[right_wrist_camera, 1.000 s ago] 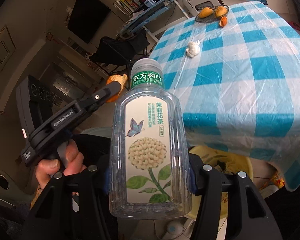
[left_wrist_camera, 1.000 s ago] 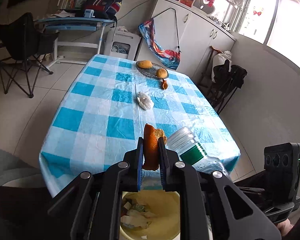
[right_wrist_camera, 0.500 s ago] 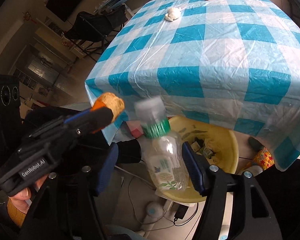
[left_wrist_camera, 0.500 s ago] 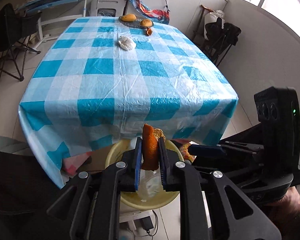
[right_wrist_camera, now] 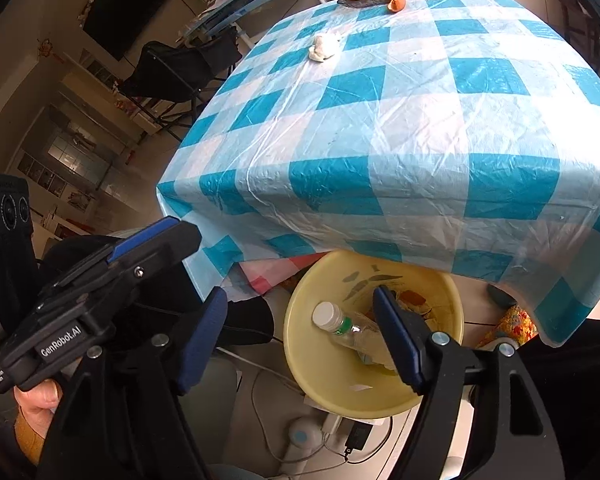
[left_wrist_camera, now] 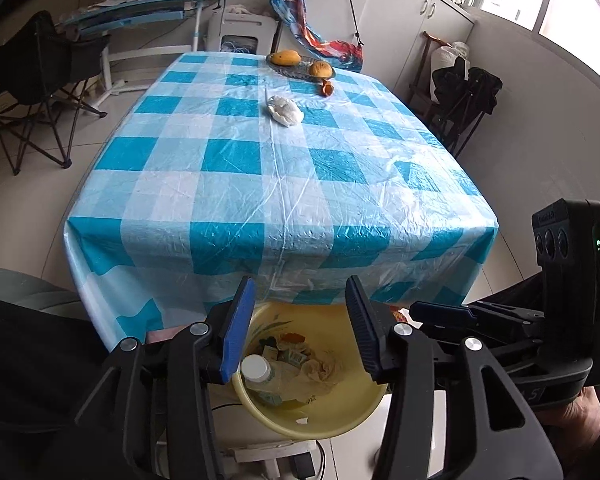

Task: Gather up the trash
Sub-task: 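Open the right tool to drop the bottle while the left tool releases the peel into the bucket, then move both open tools back over the table toward the tissue and last peel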

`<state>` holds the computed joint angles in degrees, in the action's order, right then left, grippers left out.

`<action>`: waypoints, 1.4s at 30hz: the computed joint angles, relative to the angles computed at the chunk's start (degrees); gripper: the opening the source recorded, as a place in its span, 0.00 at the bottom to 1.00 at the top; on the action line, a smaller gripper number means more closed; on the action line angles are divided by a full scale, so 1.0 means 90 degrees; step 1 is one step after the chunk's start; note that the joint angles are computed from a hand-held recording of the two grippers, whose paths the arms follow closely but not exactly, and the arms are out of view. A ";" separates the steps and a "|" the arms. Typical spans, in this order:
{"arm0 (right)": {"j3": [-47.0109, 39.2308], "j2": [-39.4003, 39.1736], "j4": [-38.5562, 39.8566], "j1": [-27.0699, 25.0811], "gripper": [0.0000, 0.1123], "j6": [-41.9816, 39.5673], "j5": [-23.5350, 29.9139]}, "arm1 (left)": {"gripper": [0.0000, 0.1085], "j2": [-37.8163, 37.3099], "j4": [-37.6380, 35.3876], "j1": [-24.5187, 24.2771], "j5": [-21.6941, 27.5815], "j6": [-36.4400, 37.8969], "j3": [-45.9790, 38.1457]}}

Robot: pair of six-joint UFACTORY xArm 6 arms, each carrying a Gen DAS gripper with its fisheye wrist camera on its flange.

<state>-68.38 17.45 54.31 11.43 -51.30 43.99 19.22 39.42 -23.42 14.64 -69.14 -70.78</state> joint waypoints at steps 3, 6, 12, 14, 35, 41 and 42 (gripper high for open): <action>0.0008 0.0015 -0.0091 0.0049 0.65 -0.0015 -0.0062 | 0.45 -0.0017 0.0498 0.0040 0.0099 -0.0521 -0.0043; 0.0026 0.0034 -0.0226 0.0114 0.66 -0.0005 -0.0172 | 0.48 0.0000 0.0803 0.0069 0.0232 -0.0886 -0.0099; 0.0082 -0.0022 -0.0257 0.0175 0.66 -0.0160 -0.0297 | 0.53 -0.0051 0.1327 0.0154 0.0333 -0.1600 -0.0091; 0.0114 -0.0058 -0.0246 0.0187 0.66 -0.0213 -0.0338 | 0.54 -0.0085 0.1453 0.0192 0.0306 -0.1805 -0.0057; -0.1769 0.0609 0.0445 0.0084 0.66 -0.0801 -0.1147 | 0.60 0.0927 0.0328 0.0714 0.0644 -0.0619 -0.1910; -0.3731 0.1962 -0.0627 0.0064 0.66 0.0220 -0.0926 | 0.60 0.1677 -0.0469 0.0771 0.0884 0.0241 -0.2946; -0.4188 0.2278 -0.0873 0.0064 0.65 0.0493 -0.0831 | 0.60 0.1825 -0.0586 0.0787 0.0958 0.0350 -0.3166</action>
